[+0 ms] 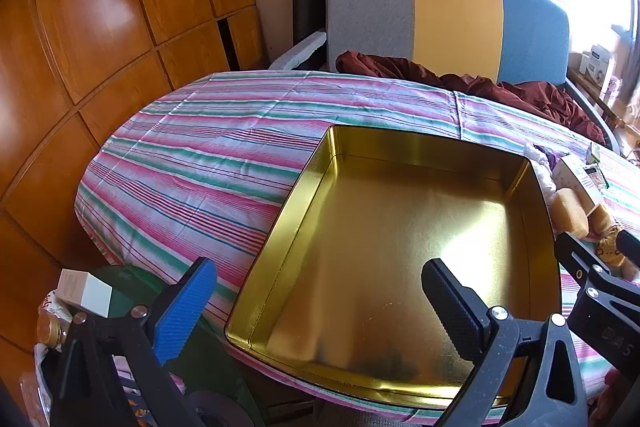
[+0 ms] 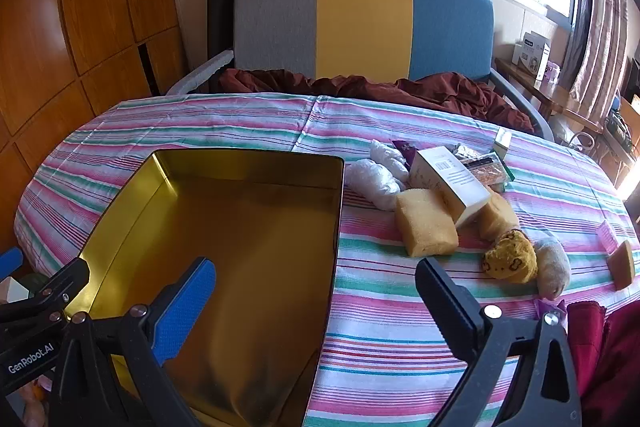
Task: Organize objects
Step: 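Grasp the small yellow sponge with left tool while right tool holds the purple bag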
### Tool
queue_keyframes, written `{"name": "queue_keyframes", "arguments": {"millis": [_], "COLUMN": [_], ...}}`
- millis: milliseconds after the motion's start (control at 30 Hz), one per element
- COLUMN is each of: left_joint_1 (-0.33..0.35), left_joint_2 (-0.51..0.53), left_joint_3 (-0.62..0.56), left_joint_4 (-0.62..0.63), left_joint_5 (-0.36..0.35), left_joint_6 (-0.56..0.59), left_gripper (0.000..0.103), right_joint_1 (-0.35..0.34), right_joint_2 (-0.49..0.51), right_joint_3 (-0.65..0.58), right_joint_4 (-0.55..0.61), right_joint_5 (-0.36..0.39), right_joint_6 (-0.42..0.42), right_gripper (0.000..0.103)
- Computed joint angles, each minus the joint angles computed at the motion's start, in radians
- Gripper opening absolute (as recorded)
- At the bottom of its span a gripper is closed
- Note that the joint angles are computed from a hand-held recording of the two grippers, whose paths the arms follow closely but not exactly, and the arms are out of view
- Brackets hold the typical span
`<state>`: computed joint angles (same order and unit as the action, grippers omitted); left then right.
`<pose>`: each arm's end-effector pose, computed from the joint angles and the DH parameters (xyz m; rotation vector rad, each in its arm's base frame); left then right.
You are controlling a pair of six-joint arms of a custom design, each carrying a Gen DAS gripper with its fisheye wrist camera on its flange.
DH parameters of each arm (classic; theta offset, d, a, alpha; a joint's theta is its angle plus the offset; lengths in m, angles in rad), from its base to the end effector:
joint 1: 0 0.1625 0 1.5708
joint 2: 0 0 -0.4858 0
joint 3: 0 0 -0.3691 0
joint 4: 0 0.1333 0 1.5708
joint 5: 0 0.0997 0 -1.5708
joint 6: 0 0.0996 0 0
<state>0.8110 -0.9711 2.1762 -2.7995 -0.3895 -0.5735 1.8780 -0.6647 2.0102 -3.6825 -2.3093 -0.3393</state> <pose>-0.1856 -0.5226 0.1834 0.1763 2.0633 -0.8777 0.2409 -0.5402 0.1184 0.3821 -2.2460 0.8931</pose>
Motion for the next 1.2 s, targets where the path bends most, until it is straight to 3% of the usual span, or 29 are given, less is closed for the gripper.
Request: {"name": "queue_keyframes", "arguments": {"millis": [100,233,300,400,500,600,767,900,1100,1200], "left_joint_1": [0.000,0.001,0.012,0.053,0.080,0.084,0.021,0.004,-0.009,-0.007], "left_joint_2": [-0.002,0.012,0.012,-0.001,0.012,0.044,0.107,0.163,0.262,0.317], "left_joint_3": [0.000,0.011,0.011,-0.005,-0.004,-0.013,-0.079,-0.123,-0.231,-0.290], "left_joint_4": [-0.003,-0.118,-0.165,-0.175,-0.236,-0.278,-0.230,-0.261,-0.248,-0.242], "left_joint_5": [-0.006,-0.044,-0.125,-0.355,-0.528,-0.635,-0.665,-0.746,-0.797,-0.769], "left_joint_6": [-0.001,0.043,0.075,0.102,0.074,0.067,0.275,0.368,0.462,0.475], "left_gripper": [0.103,0.103,0.103,0.103,0.103,0.103,0.103,0.103,0.103,0.103], "right_joint_1": [-0.004,-0.017,-0.030,-0.066,-0.116,-0.179,-0.271,-0.320,-0.368,-0.380], "right_joint_2": [-0.010,-0.033,-0.045,-0.073,-0.109,-0.156,-0.211,-0.228,-0.230,-0.234], "right_joint_3": [0.007,0.030,0.045,0.078,0.115,0.151,0.201,0.210,0.213,0.230], "right_joint_4": [-0.006,-0.029,-0.061,-0.105,-0.132,-0.121,-0.146,-0.124,-0.083,-0.124], "right_joint_5": [0.019,0.077,0.096,0.116,0.091,0.052,-0.002,-0.020,0.014,0.046], "right_joint_6": [-0.003,-0.030,-0.052,-0.066,-0.063,-0.034,0.008,0.023,0.032,0.006], "right_gripper": [0.102,0.101,0.101,0.093,0.084,0.077,0.073,0.073,0.060,0.052]}}
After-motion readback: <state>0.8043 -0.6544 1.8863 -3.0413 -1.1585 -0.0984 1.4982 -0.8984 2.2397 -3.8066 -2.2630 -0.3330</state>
